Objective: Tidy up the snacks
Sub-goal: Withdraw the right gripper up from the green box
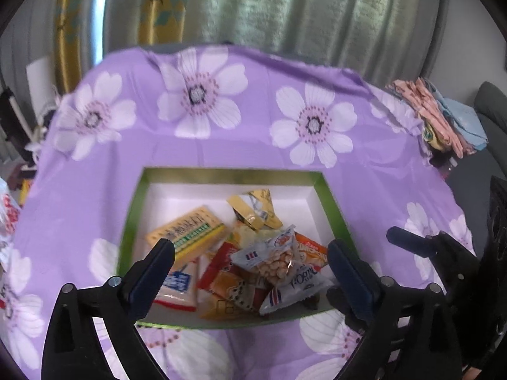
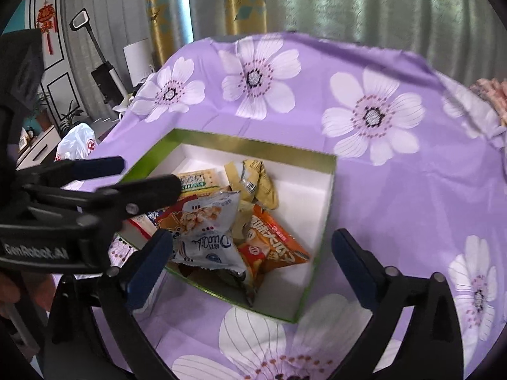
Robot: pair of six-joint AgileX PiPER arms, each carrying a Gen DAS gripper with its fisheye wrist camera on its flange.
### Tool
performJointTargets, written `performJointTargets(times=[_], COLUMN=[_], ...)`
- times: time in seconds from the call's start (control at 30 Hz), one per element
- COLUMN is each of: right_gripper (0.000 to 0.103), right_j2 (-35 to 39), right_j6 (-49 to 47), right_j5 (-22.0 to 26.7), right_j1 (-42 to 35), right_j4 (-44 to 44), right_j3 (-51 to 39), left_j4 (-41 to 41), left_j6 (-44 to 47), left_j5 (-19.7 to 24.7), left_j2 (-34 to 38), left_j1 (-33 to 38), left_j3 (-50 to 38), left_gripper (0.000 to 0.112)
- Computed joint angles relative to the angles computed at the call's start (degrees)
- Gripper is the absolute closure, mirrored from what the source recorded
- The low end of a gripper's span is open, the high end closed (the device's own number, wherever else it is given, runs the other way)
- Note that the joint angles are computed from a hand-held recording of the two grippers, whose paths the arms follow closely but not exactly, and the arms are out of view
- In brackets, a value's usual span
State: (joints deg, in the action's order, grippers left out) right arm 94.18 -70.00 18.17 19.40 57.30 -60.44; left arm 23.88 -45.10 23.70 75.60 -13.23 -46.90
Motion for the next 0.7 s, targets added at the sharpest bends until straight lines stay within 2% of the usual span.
performJointTargets(times=[0.1, 0.23, 0.37, 0.47, 0.7], right_gripper=[0.002, 0.002, 0.002, 0.002, 0.002], right_j2=[-3.22, -7.49, -10.88, -13.29, -16.75], right_j6=[0.62, 0.74, 1.13, 1.97, 6.74], right_j5=[0.30, 0.98, 1.47, 1.37, 1.97], right_j1=[-0.14, 0.03, 0.97, 1.64, 2.06], right_j4=[-0.26, -0.35, -0.91, -1.76, -5.74], right_j3=[2.11, 4.82, 6.87, 8.40, 10.64], left_j4=[4.11, 12.67, 13.64, 20.14, 24.76], left_j6=[-4.60, -12.60, -13.86, -20.69, -25.18], left_j5=[4.48, 13.56, 14.37, 19.00, 26.59], left_j2=[-3.43, -6.18, -11.36, -13.19, -13.67], left_j1=[-2.01, -6.98, -8.37, -12.16, -16.38], left_j3=[0.01, -1.31, 0.08, 0.31, -0.65], left_gripper=[0.014, 0.013, 0.013, 0.010, 0.010])
